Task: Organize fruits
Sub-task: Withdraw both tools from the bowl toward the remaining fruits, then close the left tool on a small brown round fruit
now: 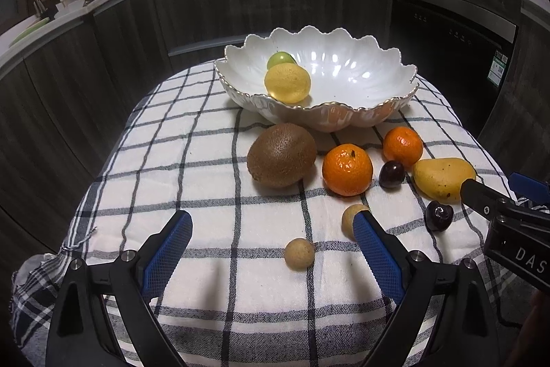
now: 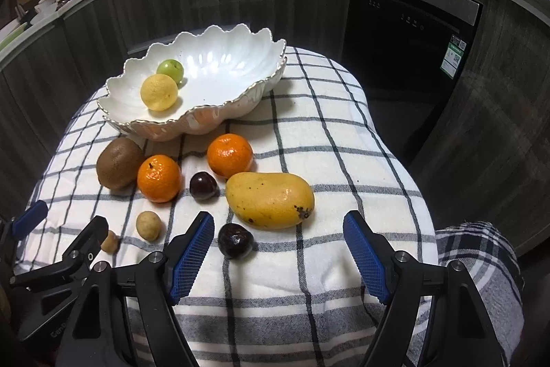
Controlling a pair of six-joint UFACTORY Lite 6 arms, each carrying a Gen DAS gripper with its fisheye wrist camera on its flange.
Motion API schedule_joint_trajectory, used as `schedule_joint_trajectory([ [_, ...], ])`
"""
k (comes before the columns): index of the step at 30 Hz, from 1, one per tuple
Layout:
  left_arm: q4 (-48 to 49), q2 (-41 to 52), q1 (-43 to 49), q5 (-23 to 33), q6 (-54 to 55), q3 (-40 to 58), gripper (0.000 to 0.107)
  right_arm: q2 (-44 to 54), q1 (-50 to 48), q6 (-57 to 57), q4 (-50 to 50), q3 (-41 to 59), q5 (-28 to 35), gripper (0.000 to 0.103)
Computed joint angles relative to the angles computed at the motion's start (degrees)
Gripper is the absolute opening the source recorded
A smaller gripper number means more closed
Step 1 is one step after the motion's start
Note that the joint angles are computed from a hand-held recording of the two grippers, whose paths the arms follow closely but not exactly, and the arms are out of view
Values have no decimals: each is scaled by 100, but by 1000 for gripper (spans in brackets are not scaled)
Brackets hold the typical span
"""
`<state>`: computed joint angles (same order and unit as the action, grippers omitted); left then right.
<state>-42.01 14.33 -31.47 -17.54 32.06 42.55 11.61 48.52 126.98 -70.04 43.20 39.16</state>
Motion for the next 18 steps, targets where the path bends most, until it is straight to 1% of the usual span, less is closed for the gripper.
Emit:
schedule_joint_trajectory([
  [4, 338, 116, 51, 60, -324, 46, 96, 80, 13, 40, -30, 16, -53, 78],
  [8, 431, 282, 75, 122, -401, 139, 95, 184, -32, 80, -63, 43, -143, 78],
  [10, 501, 368, 86, 156, -449, 177, 93, 210, -43, 96, -65, 42, -170, 78],
  [12, 474, 477, 71, 197, -398, 238, 87, 232, -69, 110, -74, 36, -234, 78],
  [18, 265, 705, 9, 174, -156, 327, 80, 308, -148, 170, -173, 42, -427, 78],
])
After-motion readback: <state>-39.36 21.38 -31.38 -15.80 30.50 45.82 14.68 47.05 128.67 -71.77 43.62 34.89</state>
